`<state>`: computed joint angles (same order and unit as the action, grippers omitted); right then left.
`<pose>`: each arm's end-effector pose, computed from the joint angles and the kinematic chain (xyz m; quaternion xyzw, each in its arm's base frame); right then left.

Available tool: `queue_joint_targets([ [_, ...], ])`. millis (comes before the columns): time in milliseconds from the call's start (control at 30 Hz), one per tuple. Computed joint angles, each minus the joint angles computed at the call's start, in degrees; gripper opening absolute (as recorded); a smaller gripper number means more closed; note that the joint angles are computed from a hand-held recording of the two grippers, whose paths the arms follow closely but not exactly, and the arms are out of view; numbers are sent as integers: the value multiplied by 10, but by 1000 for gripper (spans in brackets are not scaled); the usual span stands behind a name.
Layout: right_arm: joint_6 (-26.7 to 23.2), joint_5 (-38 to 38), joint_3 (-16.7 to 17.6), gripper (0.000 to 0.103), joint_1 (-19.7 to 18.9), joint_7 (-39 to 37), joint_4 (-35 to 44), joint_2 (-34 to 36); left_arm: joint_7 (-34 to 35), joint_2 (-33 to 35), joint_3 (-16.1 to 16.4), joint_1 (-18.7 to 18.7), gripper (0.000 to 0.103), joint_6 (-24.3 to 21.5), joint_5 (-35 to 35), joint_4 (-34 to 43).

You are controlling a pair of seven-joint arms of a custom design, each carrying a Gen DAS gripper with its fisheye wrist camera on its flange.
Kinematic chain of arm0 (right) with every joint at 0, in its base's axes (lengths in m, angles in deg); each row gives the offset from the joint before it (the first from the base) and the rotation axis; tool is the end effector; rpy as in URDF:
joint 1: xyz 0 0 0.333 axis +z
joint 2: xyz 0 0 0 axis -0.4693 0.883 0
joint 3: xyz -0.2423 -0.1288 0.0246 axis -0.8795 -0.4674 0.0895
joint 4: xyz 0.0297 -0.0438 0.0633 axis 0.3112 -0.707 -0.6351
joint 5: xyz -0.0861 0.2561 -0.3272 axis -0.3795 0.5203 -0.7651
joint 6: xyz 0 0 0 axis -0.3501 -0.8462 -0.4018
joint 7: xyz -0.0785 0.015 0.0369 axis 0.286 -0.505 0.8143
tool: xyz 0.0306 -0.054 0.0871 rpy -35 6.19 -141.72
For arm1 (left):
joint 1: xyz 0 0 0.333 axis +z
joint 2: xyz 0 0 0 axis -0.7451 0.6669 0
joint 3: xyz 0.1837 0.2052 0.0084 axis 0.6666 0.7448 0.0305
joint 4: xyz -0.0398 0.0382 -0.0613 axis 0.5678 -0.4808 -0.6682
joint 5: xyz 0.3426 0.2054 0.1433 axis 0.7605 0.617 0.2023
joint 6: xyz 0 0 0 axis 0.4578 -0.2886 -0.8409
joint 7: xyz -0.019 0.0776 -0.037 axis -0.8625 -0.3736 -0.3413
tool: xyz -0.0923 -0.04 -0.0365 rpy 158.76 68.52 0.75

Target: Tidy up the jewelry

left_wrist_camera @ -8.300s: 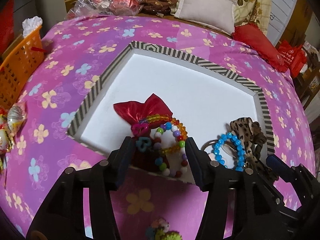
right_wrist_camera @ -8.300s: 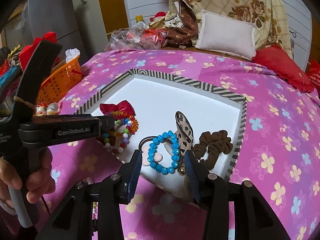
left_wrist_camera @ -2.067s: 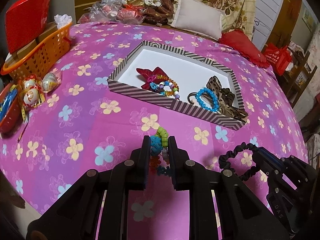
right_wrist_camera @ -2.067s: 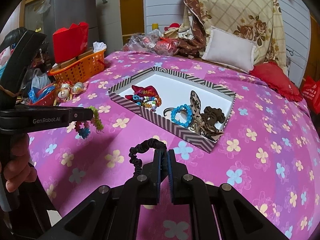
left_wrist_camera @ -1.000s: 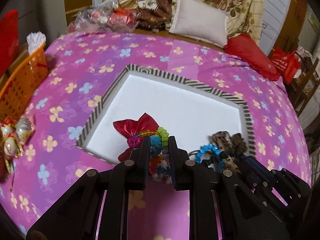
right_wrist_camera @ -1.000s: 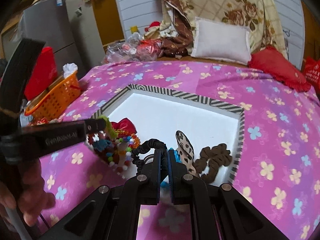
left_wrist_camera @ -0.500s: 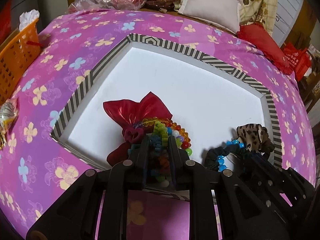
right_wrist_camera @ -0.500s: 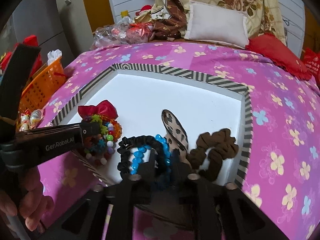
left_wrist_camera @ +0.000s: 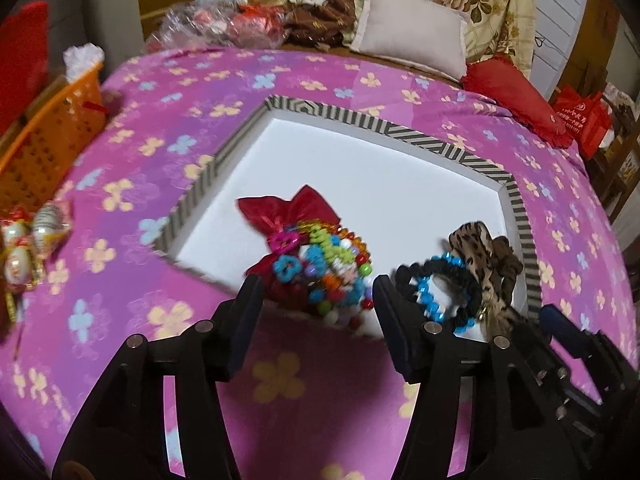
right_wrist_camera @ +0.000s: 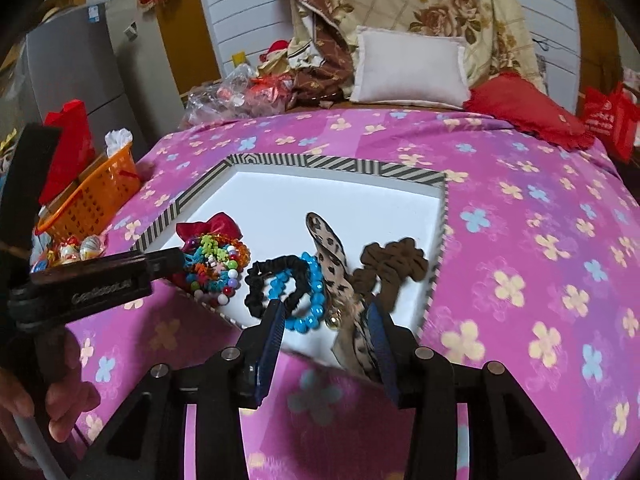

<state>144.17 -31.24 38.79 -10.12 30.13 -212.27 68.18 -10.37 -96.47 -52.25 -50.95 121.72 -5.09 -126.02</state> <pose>0.5364 0.1594 0.5613 -0.7242 0.5781 -0.1678 0.3363 0.5832 -0.1394 0.5545 -0.7249 0.6161 -0.2294 0.2058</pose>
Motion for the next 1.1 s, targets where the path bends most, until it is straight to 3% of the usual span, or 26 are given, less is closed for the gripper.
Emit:
queue_joint_targets([
  [167,1,-27,7,43,-7,26,-27,-34,-35,-53,-12,8,57,2,41,-48],
  [333,12,-47,9,61,-3,44,-51,-65,-67,-108,-34,21,59,7,84,-95],
  [700,20,-79,10,65,13,64,-68,-102,-93,-190,-57,44,59,13,88,-150],
  [1100,18,-98,13,67,20,75,-72,-113,-104,-218,-71,59,59,13,89,-162],
])
